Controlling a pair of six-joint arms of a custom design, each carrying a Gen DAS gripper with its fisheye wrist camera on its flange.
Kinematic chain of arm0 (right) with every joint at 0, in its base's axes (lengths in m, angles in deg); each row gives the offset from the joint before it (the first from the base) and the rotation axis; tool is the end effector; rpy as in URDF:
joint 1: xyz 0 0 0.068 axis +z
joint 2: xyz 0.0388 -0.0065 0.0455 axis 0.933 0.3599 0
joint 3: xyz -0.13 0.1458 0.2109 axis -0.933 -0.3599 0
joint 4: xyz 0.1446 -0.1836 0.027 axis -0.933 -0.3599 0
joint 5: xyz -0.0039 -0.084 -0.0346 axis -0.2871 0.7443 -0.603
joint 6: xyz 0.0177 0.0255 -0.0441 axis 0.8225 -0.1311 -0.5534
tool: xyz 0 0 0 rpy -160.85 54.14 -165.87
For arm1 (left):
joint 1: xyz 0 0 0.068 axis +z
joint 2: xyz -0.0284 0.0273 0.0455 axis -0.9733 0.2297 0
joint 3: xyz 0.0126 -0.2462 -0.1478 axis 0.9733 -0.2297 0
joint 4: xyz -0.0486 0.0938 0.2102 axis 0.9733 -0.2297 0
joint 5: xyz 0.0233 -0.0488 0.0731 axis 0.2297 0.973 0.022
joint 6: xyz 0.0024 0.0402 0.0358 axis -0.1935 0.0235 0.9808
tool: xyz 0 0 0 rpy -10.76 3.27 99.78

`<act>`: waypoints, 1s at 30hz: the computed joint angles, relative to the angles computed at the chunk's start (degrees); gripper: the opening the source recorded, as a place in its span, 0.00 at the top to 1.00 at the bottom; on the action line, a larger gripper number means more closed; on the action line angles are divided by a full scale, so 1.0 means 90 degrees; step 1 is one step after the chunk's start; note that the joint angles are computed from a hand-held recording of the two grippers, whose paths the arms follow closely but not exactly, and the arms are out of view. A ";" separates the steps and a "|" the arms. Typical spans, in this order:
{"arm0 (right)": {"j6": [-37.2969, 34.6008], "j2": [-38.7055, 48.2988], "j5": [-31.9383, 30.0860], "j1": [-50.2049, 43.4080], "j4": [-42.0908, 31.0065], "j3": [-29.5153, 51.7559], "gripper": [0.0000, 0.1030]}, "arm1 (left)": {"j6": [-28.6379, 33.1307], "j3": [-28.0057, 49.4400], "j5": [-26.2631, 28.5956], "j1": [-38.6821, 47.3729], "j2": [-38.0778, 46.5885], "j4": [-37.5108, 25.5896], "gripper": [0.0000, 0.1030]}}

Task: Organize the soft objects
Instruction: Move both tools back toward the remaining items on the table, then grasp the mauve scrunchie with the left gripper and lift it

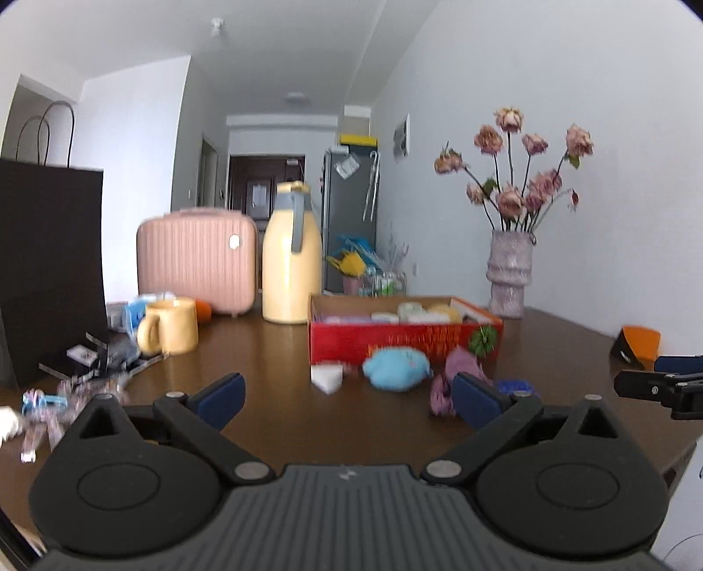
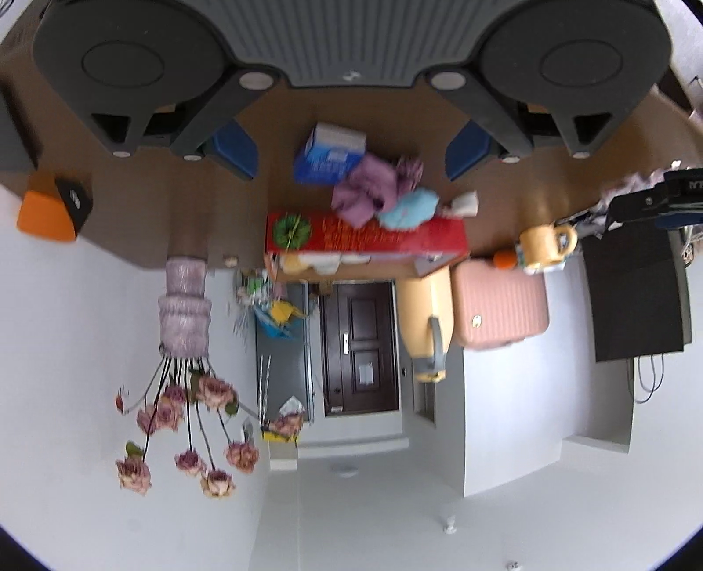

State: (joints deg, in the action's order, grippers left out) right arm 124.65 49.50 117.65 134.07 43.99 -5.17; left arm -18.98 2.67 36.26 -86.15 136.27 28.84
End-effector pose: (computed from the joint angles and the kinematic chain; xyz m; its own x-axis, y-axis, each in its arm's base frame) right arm 0.1360 0.2134 0.1465 -0.2441 0.1686 -0.9550 0.3066 0.9477 0.0889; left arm 0.2829 -0.0622 0.1562 -0.1859 0.1031 -0.9772 0.5715 0.8203 -0.0222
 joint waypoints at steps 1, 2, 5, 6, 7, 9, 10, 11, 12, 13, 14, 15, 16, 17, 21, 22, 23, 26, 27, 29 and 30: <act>0.0195 0.0095 -0.0012 0.0036 -0.0141 0.0062 0.11 | 0.0018 -0.0037 0.0027 0.0036 0.0032 0.0001 0.00; 0.0389 0.0181 -0.0015 0.0029 -0.0300 0.0126 0.11 | 0.0025 -0.0036 -0.0010 0.0057 0.0077 -0.0036 0.00; 0.0999 0.0369 0.0020 -0.0011 -0.1048 0.0438 0.11 | -0.0035 0.0164 -0.0174 0.0029 0.0162 -0.0291 0.00; 0.0881 0.0353 0.0025 -0.0041 -0.0951 0.0415 0.11 | -0.0063 0.0226 -0.0164 0.0033 0.0189 -0.0329 0.00; 0.0671 0.0286 0.0000 -0.0123 -0.0785 0.0368 0.12 | -0.0084 0.0312 -0.0157 0.0012 0.0215 -0.0399 0.00; -0.0101 0.0154 -0.0158 -0.0338 0.0016 0.0143 0.12 | -0.0093 0.0489 -0.0177 -0.0052 0.0277 -0.0543 0.00; -0.0560 0.0120 -0.0293 -0.0485 0.0554 0.0005 0.17 | -0.0101 0.0622 -0.0204 -0.0104 0.0336 -0.0657 0.00; -0.1050 0.0096 -0.0485 -0.0696 0.1118 -0.0123 0.21 | -0.0106 0.0792 -0.0229 -0.0164 0.0394 -0.0833 0.00; -0.1493 0.0096 -0.0717 -0.0908 0.1630 -0.0227 0.29 | -0.0113 0.0948 -0.0251 -0.0220 0.0453 -0.0990 0.00; -0.1924 0.0107 -0.1014 -0.1145 0.2100 -0.0312 0.36 | -0.0106 0.1154 -0.0291 -0.0297 0.0548 -0.1180 0.00; -0.2404 0.0150 -0.1399 -0.1456 0.2593 -0.0378 0.41 | -0.0094 0.1353 -0.0369 -0.0396 0.0630 -0.1363 0.00; -0.2785 0.0200 -0.1685 -0.1706 0.2959 -0.0412 0.49 | -0.0071 0.1549 -0.0415 -0.0475 0.0728 -0.1543 0.00; -0.3127 0.0247 -0.1946 -0.1966 0.3212 -0.0400 0.54 | -0.0068 0.1822 -0.0416 -0.0565 0.0849 -0.1787 0.00; -0.3510 0.0295 -0.2221 -0.2300 0.3413 -0.0347 0.56 | -0.0082 0.2102 -0.0390 -0.0664 0.0963 -0.2056 0.00; -0.4501 0.0430 -0.3365 -0.3626 0.3939 -0.0143 0.57 | -0.0014 0.3472 -0.0187 -0.1284 0.1639 -0.3153 0.00; -0.4613 0.0464 -0.3698 -0.3956 0.4033 -0.0080 0.56 | -0.0027 0.3803 -0.0124 -0.1443 0.1853 -0.3293 0.00; -0.4729 0.0510 -0.4032 -0.4256 0.4132 -0.0009 0.56 | -0.0033 0.4283 -0.0144 -0.1630 0.2088 -0.3685 0.00; -0.5001 0.0702 -0.5138 -0.5097 0.4306 0.0307 0.51 | -0.0164 0.5576 -0.0151 -0.1973 0.2825 -0.4640 0.19; -0.5032 0.0813 -0.5569 -0.5375 0.4304 0.0472 0.50 | -0.0103 0.6141 -0.0190 -0.2044 0.3107 -0.5216 0.27; -0.5065 0.1102 -0.6316 -0.5774 0.4158 0.0900 0.49 | 0.0009 0.6823 -0.0225 -0.2059 0.3463 -0.5874 0.32; -0.5117 0.1258 -0.6661 -0.5908 0.4064 0.1116 0.48 | 0.0031 0.7099 -0.0137 -0.1996 0.3607 -0.6136 0.32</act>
State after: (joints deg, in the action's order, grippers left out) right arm 78.60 60.83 57.70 80.90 80.56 4.87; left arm -18.70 66.56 35.03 -104.11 168.73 -26.39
